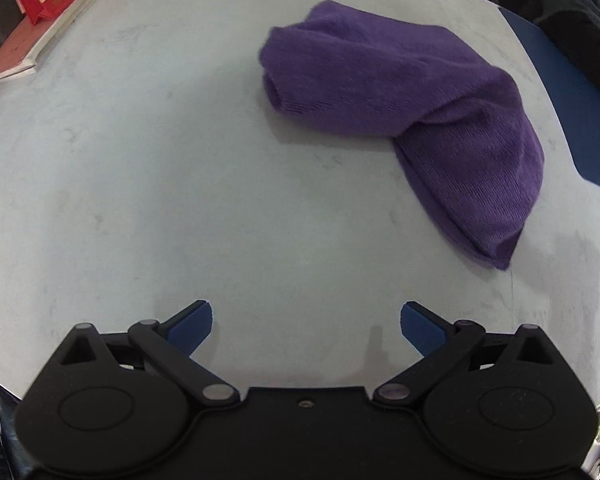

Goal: Fold towel
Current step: 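Move both tools toward the crumpled purple towel on the table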

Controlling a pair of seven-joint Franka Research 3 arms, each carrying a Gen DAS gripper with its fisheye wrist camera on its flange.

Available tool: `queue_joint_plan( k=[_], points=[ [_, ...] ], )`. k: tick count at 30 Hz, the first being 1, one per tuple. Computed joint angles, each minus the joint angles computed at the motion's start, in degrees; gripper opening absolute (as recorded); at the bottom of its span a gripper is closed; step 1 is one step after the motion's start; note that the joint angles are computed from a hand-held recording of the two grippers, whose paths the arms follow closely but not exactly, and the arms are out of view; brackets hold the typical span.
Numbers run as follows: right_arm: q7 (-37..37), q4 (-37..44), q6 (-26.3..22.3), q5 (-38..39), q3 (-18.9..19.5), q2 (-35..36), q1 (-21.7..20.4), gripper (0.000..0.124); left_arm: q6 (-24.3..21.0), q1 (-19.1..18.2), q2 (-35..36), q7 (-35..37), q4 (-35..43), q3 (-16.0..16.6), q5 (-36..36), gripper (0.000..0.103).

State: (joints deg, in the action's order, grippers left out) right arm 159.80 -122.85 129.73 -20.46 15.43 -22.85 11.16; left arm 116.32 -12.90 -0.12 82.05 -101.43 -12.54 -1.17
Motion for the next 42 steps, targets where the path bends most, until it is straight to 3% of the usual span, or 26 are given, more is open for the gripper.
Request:
queue_joint_plan(
  k=[4, 7, 11, 14, 21, 27, 30, 32, 38, 42],
  points=[
    [-5.07, -3.18, 3.65, 2.23, -2.48, -1.46, 0.49, 0.103, 0.99, -1.71, 1.35, -5.3, 1.15, -1.44, 0.41, 0.101],
    [-9.85, -6.16, 7.03, 4.9, -4.27, -3.28, 0.22, 0.103, 4.19, -2.91, 3.08, -10.8, 2.82, -1.99, 3.79, 0.101],
    [-17.05, -10.29, 11.65, 10.07, -6.85, -5.7, -0.58, 0.103, 6.78, -5.83, 6.99, -17.11, 6.53, -2.65, 16.67, 0.101],
    [-22.73, -11.95, 13.85, 14.03, -8.55, -6.45, -1.05, 0.103, 7.61, -7.03, 8.07, -19.07, 6.82, -2.5, 21.0, 0.096],
    [-34.21, -13.56, 17.13, 20.97, -9.92, -7.24, -2.49, 0.103, 10.29, -8.03, 6.28, -21.27, 2.46, -2.88, 22.47, 0.095],
    [-40.82, -15.16, 18.79, 26.92, -10.93, -7.82, -2.48, 0.103, 4.81, -9.62, 5.82, -23.22, 1.38, -3.67, 25.67, 0.095],
    [-43.26, -15.39, 19.29, 29.4, -11.34, -7.82, -2.47, 0.103, 4.7, -9.58, 5.6, -24.15, 0.91, -3.54, 26.5, 0.095],
    [-44.58, -15.35, 19.54, 30.42, -11.39, -7.65, -2.67, 0.103, 4.09, -9.73, 5.66, -24.15, 1.24, -3.56, 27.62, 0.089],
    [-45.88, -15.82, 20.79, 31.92, -10.59, -7.83, -3.57, 0.103, 14.79, -8.23, 3.34, -22.77, -1.07, -3.44, 22.18, 0.089],
    [-45.5, -16.3, 20.67, 31.98, -10.1, -8.36, -4.26, 0.103, 17.97, -8.22, 4.71, -21.59, -0.76, -3.75, 19.86, 0.089]
  ],
)
